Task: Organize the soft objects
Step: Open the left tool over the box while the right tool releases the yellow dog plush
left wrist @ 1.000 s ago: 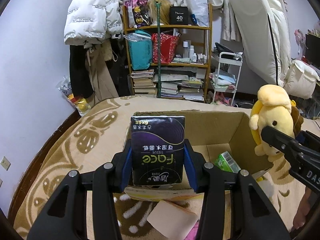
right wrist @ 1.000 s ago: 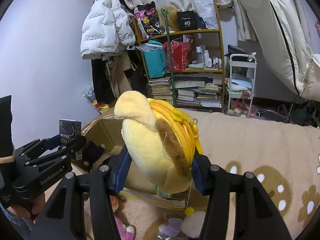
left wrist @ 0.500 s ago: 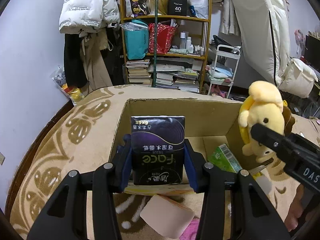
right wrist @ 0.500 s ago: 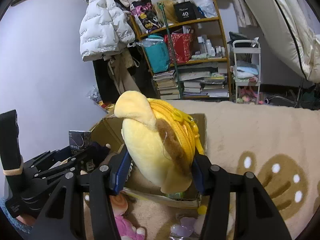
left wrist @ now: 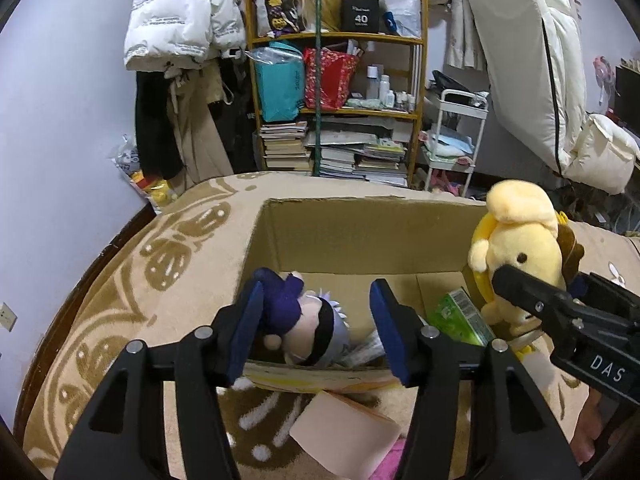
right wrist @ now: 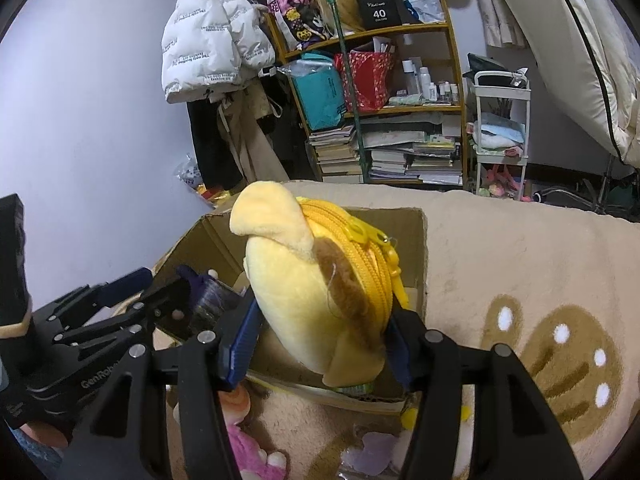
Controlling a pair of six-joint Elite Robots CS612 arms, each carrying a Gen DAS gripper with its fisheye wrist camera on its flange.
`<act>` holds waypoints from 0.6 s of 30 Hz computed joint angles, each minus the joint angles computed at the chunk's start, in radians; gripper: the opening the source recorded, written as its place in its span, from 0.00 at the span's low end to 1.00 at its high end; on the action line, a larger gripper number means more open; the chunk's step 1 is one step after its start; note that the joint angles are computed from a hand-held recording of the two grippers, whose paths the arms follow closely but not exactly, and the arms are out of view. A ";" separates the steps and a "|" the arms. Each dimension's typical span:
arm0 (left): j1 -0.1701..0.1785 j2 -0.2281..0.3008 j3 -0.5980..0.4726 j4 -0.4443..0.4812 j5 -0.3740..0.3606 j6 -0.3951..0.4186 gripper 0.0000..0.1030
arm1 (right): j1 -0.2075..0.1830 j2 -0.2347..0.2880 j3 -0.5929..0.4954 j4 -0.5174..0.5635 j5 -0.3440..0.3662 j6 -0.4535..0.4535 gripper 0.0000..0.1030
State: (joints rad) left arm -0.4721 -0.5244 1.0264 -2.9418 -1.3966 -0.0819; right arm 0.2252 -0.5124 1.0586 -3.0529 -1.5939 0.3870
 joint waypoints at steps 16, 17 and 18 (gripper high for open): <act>0.009 -0.031 0.037 0.013 0.032 -0.045 0.64 | -0.003 -0.011 0.015 0.016 0.011 -0.002 0.75; 0.009 -0.037 0.042 0.018 0.028 -0.045 0.65 | -0.002 -0.014 0.019 0.014 0.006 -0.006 0.75; 0.010 -0.041 0.050 0.018 0.025 -0.045 0.65 | -0.001 -0.016 0.021 0.012 0.005 -0.010 0.76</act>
State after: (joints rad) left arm -0.4622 -0.5658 1.0760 -2.9237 -1.3718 -0.1269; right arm 0.2238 -0.5288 1.0797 -3.0406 -1.5892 0.3771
